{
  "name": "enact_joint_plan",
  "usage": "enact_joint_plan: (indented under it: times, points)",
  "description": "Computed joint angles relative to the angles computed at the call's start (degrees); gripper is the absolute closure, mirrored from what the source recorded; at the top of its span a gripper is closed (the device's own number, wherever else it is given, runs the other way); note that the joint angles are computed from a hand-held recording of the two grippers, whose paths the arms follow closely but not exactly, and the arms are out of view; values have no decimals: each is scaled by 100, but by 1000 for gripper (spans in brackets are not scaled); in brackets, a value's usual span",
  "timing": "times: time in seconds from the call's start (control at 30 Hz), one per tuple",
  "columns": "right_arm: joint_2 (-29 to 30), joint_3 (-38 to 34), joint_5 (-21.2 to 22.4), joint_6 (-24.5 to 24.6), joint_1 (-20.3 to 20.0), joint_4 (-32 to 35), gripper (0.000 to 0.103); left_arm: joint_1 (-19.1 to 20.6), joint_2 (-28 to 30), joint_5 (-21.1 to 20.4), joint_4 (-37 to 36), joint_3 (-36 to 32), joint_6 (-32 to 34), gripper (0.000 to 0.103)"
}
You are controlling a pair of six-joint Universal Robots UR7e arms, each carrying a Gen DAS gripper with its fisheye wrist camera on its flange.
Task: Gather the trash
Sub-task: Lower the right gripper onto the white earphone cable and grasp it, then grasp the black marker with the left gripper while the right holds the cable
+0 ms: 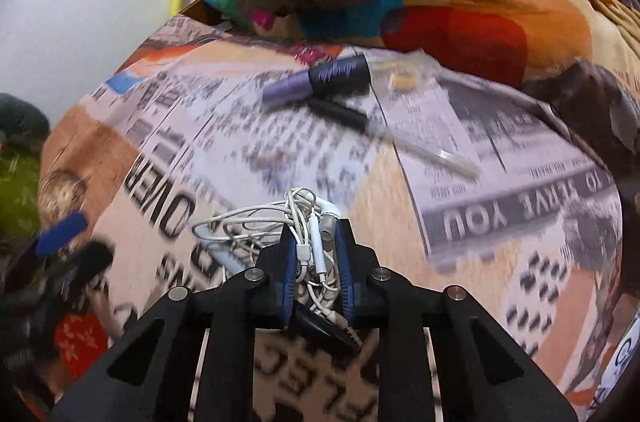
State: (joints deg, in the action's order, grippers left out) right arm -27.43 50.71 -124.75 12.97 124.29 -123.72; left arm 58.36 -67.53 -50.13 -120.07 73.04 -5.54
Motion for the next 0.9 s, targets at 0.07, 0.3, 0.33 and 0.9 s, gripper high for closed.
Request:
enact_joint_plan:
  times: [0.07, 0.3, 0.33, 0.9]
  points:
    - [-193, 332, -33, -47, 18, -114, 86, -7, 63, -22, 164, -79, -56, 21]
    - [-599, 1028, 37, -201, 42, -379, 87, -113, 241, -164, 622, 4, 170, 36]
    - [-607, 1046, 65, -207, 35, -391, 87, -135, 274, -116, 628, 33, 263, 39]
    - [-967, 1430, -501, 85, -156, -647, 90, -344, 60, 303, 353, 747, 455, 48]
